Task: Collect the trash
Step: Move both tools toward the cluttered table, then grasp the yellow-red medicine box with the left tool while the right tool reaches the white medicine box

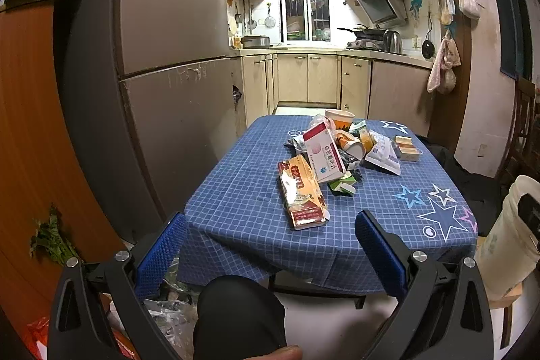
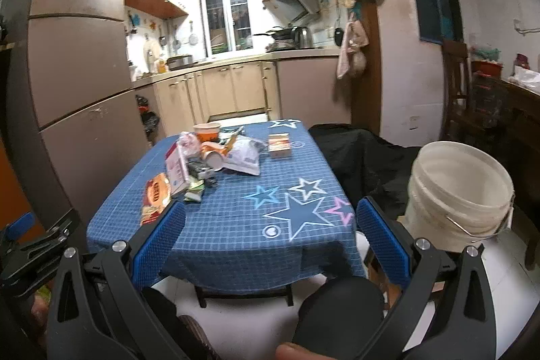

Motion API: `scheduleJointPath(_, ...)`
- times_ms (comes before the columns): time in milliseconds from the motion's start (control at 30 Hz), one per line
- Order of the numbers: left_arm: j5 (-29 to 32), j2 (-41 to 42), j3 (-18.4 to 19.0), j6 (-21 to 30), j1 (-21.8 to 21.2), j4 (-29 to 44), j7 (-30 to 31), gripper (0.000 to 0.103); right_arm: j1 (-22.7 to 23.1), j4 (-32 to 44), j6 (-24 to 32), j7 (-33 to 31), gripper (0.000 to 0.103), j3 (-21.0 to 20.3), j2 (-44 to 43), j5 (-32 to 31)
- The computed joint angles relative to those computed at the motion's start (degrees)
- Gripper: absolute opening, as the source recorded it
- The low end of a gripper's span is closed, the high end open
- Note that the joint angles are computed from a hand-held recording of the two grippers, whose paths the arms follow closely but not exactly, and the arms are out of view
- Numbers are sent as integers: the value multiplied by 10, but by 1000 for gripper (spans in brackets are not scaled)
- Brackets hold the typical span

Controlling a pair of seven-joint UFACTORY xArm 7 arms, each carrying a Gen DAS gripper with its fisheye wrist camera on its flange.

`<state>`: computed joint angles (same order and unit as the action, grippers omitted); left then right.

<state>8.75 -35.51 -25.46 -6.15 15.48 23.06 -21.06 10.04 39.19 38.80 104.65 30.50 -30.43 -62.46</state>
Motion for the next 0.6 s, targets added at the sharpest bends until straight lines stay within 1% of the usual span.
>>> scheduleJointPath(67,-1,7,2,7,1,4,0,100,2,3,-5,-5,98,-2,10,2)
scheduleJointPath(167,0,21,-2,20,15,13,-8,100,5,10,-1,-10,98,-4,27,4)
scheduleJointPath(300,11,48,-7,30,38,30,-22,100,5,13,-30,-5,98,-21,45,-14)
scheduleJointPath(367,21,70,-12,32,51,42,-26,100,5,22,-36,-10,98,-27,64,-24)
scheduleJointPath(533,57,118,-42,43,86,73,-44,100,15,43,-47,-22,98,-56,112,-43)
scheduleJointPath(600,79,143,-63,48,107,92,-56,100,20,51,-48,-30,98,-71,129,-50)
